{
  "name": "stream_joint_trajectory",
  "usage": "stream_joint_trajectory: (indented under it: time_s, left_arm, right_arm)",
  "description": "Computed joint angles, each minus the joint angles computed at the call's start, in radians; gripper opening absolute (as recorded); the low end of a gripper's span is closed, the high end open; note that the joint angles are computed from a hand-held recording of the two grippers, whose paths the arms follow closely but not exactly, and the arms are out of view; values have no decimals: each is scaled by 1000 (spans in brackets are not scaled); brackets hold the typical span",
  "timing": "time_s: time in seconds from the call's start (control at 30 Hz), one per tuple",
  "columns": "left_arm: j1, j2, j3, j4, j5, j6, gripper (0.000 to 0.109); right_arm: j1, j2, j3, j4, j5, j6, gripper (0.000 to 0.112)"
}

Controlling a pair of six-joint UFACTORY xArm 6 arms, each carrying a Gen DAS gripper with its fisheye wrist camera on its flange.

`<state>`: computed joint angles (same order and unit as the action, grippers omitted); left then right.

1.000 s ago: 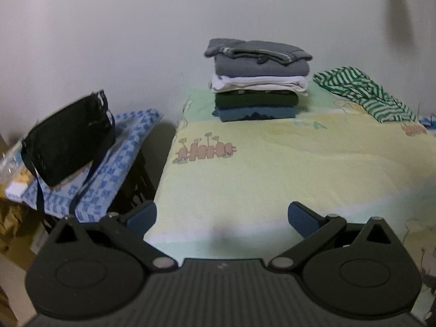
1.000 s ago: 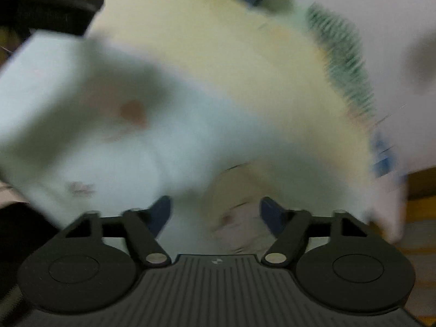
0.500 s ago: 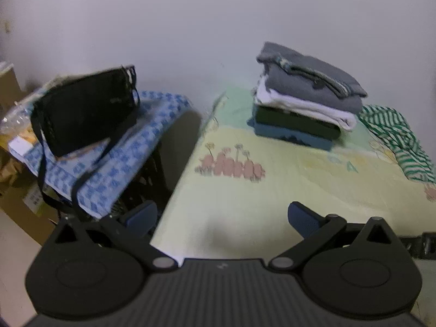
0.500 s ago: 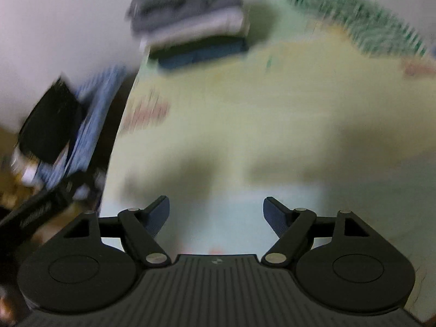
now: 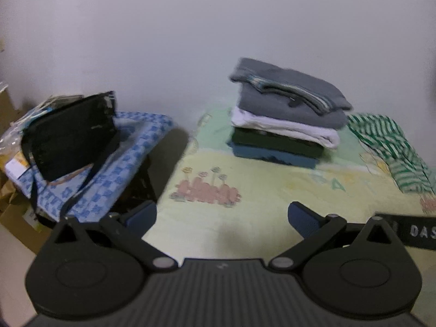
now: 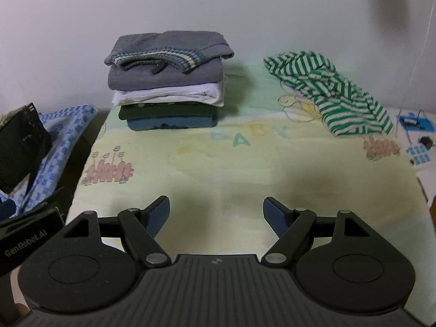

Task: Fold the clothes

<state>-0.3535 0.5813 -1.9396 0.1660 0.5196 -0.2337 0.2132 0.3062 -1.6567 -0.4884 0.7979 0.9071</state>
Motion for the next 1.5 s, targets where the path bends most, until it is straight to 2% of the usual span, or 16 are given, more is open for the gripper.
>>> stream_joint_trajectory:
  time_s: [0.13, 0.33, 0.43, 0.6, 0.77, 1.03, 1.23, 1.5]
  left_arm:
    - [-16, 18, -41, 10, 23, 4, 103]
    - [-37, 32, -70, 75, 82, -39, 103]
    - [-37, 40, -78, 19, 109, -1, 103]
    - [-32, 48, -93, -57, 115, 54, 103]
    - [-39, 58, -114, 7, 116, 26, 103]
    - [-33, 68, -138, 37, 123, -1, 103]
    - [-28, 85, -162, 16, 146, 10, 103]
    - [-30, 85, -157, 27, 172, 11, 103]
  right_arm:
    - [0, 5, -25, -36, 31, -24, 78]
    - [10, -9, -17, -114, 60, 32, 78]
    - [11, -12, -12, -96, 70, 10, 78]
    - [6, -26, 6, -95, 63, 35, 78]
    - [9, -31, 13, -121, 56, 51, 78]
    - [21, -17, -5, -161, 57, 66, 78]
    - [20, -18, 3, -154, 20, 59, 78]
    - [21, -6, -6, -126, 36, 56, 78]
